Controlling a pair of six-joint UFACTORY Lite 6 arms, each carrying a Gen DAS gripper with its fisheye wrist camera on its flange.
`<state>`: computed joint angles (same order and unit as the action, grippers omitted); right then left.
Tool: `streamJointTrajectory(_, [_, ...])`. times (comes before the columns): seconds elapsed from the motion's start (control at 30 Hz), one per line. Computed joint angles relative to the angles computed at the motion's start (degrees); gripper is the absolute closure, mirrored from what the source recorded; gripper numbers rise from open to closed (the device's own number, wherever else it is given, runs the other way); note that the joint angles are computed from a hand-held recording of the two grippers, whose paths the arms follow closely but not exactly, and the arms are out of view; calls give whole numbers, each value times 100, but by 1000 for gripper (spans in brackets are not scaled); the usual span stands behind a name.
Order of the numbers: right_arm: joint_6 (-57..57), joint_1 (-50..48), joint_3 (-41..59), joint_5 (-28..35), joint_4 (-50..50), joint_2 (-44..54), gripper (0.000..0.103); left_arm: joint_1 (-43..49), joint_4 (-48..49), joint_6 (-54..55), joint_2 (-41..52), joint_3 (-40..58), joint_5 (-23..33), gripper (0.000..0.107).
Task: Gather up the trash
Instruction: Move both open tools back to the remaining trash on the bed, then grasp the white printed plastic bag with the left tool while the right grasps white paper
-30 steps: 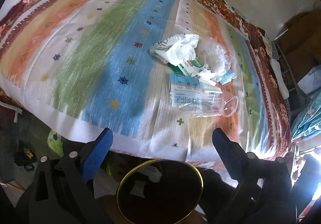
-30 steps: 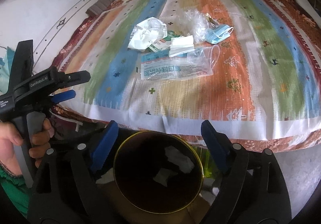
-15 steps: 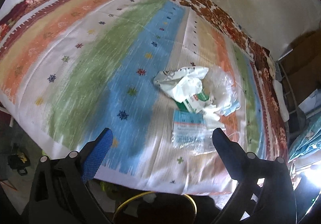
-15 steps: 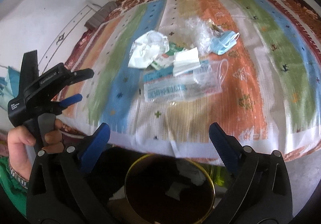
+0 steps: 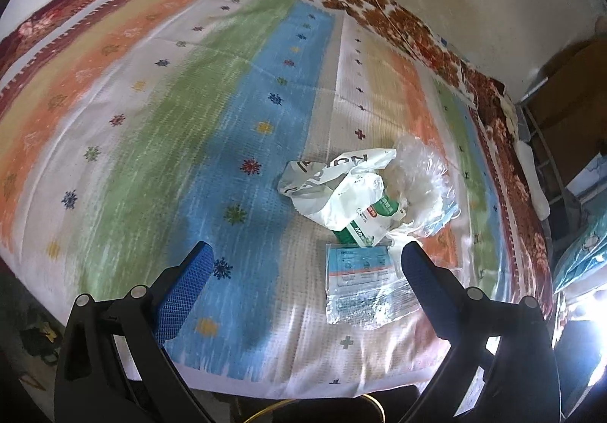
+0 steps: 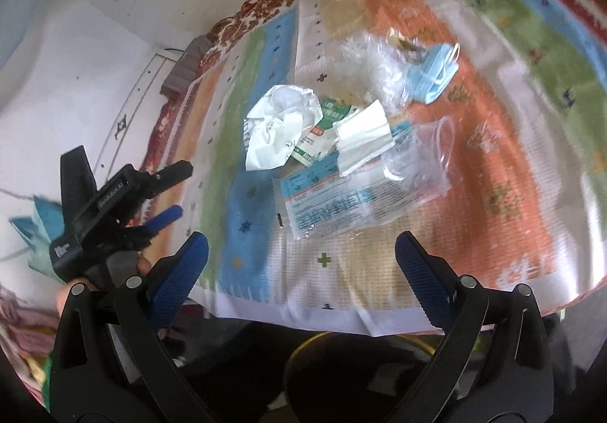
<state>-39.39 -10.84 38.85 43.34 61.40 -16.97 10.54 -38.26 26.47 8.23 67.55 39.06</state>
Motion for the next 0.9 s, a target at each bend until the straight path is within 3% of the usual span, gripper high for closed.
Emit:
streamJointTrajectory(0.23, [-607, 176, 19, -309, 741, 626, 10, -91, -100, 208, 347, 272, 52, 11])
streamJointTrajectory(0.43, [-1025, 177, 167, -343, 1352, 1068, 11, -304, 228, 329, 560, 433, -371, 14])
streamJointTrajectory(0.9, [-1818, 443, 579, -525, 2775, 2214, 39, -274, -336, 946, 1305, 1042, -465, 17])
